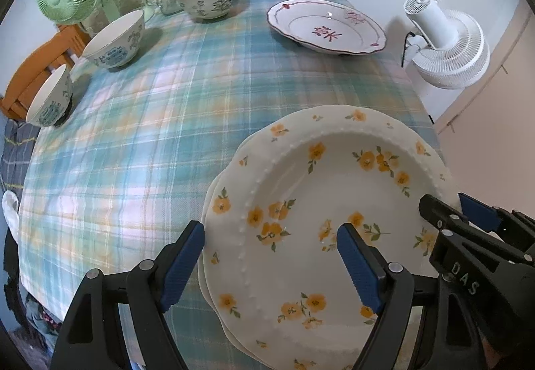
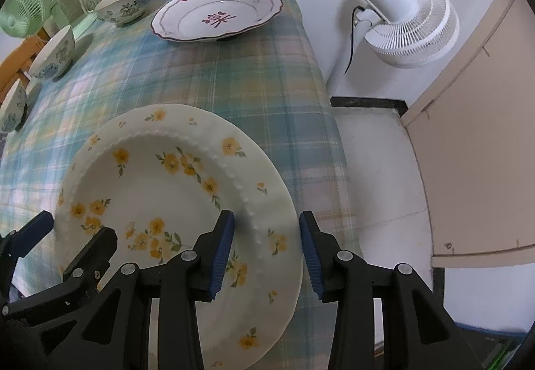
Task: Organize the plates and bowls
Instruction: 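Lower the dotted-edge plate onto the first floral plate and open the left tool, then move the left tool to the white red-character plate and grasp its rim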
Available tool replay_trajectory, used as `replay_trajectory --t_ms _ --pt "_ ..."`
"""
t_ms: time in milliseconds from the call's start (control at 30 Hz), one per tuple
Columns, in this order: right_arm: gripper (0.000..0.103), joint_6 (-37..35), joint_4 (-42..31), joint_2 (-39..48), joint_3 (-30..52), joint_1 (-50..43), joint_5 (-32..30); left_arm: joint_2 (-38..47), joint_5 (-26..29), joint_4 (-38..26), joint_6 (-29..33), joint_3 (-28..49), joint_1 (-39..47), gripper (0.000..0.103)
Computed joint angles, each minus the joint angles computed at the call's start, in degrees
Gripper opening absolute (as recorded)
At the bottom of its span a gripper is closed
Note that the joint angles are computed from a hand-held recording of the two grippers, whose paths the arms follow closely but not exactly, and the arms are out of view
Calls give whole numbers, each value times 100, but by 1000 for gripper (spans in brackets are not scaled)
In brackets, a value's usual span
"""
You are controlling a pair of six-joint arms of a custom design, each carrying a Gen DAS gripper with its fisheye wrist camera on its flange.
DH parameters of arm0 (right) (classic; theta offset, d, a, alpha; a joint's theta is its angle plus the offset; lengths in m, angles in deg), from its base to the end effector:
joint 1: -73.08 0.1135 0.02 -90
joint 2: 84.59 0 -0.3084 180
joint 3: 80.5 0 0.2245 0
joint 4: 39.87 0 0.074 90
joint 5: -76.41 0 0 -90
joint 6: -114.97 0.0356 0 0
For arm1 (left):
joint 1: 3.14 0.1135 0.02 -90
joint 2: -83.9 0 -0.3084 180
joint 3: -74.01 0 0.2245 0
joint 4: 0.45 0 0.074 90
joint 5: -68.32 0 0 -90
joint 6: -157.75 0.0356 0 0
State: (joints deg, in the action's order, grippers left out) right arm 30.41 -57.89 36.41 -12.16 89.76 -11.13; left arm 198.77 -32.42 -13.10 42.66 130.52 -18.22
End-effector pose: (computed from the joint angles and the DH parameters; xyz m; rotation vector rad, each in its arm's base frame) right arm 0.3369 0.0994 0.0960 -0.2642 2.7899 0.0325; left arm 0.2942 -0.0724 0.0991 -0.2846 2.7515 0.0853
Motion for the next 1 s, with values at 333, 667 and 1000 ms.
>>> replay_trajectory --t_ms 333,667,1000 --pt "66 266 277 -968 -512 374 321 -615 198 153 543 -285 236 83" --pt "66 779 -123 -1485 -20 576 281 -1246 256 -324 1030 224 569 83" --pt "66 541 -515 -780 1360 202 -67 -437 188 -712 1063 1688 722 83"
